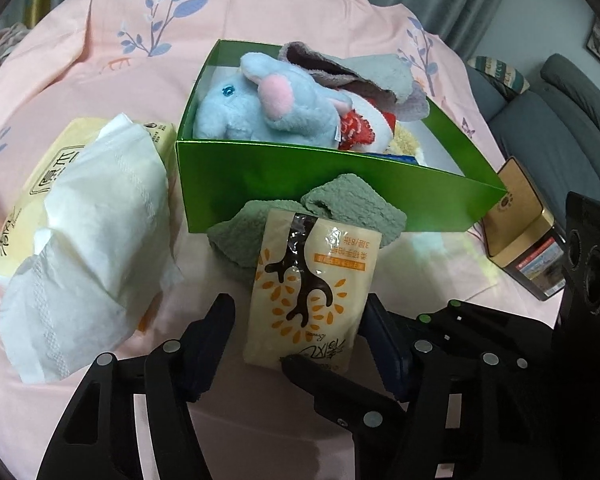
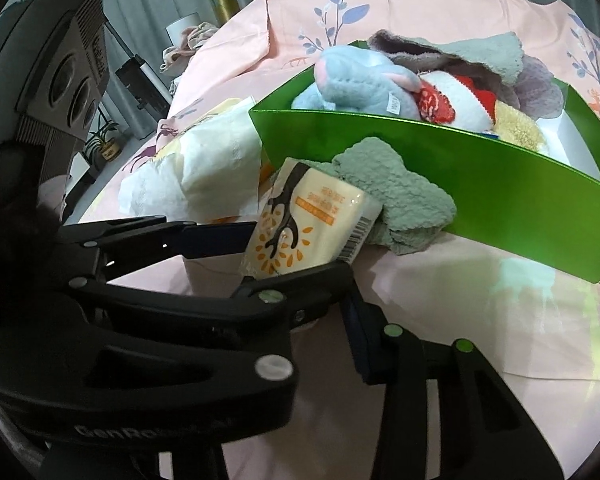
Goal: Organize soft objects
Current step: 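Close the left tool on the juice carton while the right tool grasps it, then lift the juice carton with both tools and carry it over the green box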
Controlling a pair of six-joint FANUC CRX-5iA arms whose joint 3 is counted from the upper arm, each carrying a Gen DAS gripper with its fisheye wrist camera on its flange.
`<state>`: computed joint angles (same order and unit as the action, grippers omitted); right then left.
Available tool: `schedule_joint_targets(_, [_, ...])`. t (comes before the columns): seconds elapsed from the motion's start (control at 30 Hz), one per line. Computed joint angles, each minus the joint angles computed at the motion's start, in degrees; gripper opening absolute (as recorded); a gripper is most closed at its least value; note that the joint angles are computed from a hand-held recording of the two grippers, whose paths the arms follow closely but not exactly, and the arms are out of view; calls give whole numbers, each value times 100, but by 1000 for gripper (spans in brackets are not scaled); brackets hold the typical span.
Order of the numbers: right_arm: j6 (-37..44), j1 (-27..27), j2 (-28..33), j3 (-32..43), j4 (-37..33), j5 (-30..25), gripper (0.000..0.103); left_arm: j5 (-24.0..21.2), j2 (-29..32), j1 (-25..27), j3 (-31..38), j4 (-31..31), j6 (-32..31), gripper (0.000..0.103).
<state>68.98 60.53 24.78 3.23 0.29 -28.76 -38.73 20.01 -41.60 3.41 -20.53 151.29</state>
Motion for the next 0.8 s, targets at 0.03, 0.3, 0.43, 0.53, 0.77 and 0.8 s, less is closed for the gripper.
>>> schedule_joint_targets(0.03, [43, -8, 3, 16, -46, -17, 40, 47, -10, 12, -25, 32, -27, 63])
schedule_joint_targets(0.3, [-42, 15, -25, -67, 79, 29, 38, 243, -70, 33, -146, 95, -81, 58])
schedule_joint_targets(0.43, [-216, 47, -48, -140, 269, 81, 37, 463, -142, 97, -304, 238, -153, 58])
schedule_joint_targets(0.53, [-341, 73, -95, -224, 374, 121, 37, 533, -169, 119, -356, 311, -224, 58])
schedule_joint_targets(0.77, [-716, 120, -269, -523, 696, 290, 37, 631, -202, 94, -390, 377, -342, 58])
schedule_joint_targets(0.8, [-775, 125, -290, -570, 755, 320, 37, 656, -210, 93, -404, 391, -350, 58])
